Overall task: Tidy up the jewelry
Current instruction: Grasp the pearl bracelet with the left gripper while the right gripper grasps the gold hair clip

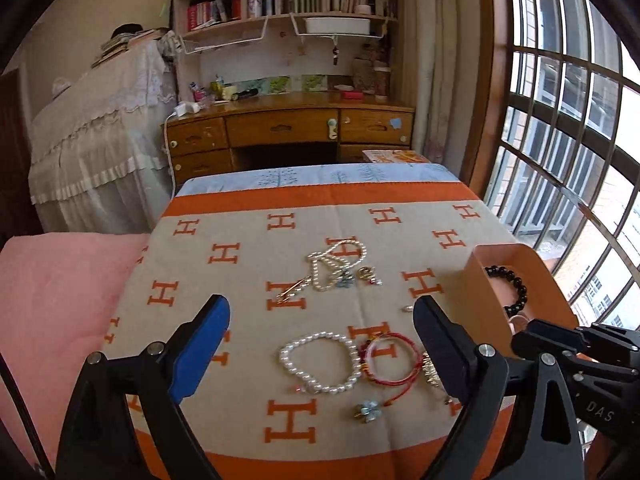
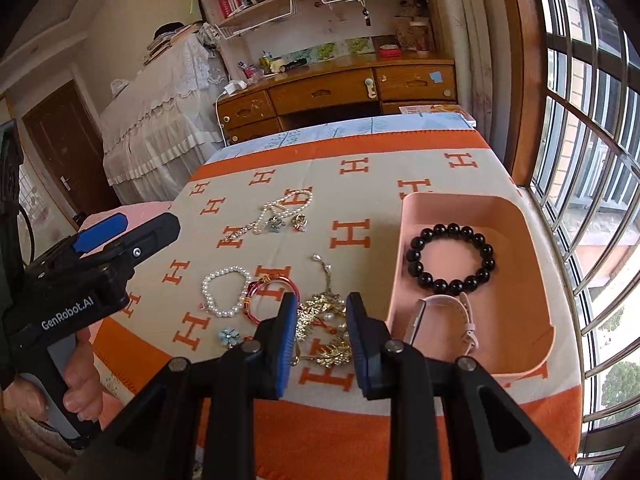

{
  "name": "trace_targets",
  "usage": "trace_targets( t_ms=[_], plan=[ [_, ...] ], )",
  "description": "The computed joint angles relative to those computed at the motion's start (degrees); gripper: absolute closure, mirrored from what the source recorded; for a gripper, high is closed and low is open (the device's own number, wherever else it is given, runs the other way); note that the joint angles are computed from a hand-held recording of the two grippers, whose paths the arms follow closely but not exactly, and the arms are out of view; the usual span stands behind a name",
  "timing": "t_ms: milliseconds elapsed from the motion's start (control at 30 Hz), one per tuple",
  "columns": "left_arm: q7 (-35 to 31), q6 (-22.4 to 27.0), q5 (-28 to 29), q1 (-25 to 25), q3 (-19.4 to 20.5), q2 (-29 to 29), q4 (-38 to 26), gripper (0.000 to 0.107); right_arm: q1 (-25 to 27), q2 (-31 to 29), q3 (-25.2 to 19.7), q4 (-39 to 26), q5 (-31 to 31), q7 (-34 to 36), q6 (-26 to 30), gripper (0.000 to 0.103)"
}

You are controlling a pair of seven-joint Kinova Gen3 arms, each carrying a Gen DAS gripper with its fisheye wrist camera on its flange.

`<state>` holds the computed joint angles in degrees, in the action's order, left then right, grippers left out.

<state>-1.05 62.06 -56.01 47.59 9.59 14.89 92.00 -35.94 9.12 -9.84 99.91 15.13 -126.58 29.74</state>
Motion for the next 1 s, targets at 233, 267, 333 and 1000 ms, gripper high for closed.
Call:
trace_targets(
  t_ms=[233,267,333,1000],
  plan=[
    [2.36,-3.12,4.54,-4.89,0.2,-3.51,7.27,0.016,-1.77,2.77,-0.01,-3.63,0.55,-0.92,4.01,0.057],
    [1.73,-3.52,5.44,-5.72,0.31,-3.5,7.44,0.016,-1.45,3.27,-0.41,-4.09,-0.44,0.38,4.48,0.057],
    [0.79,-4.3,6.68,-6.88,0.39,-3.39,7.93,0.016,-1.04,4.59,-1.15,-5.48,-2.47,3.35,6.05,0.057],
    [-5.94,-15.59,15.41,-11.88,-1.59,-3.02,12.44,0.016,-4.96,16.48,1.39,-17.61,-6.01,12.33,20.92,0.073]
  ],
)
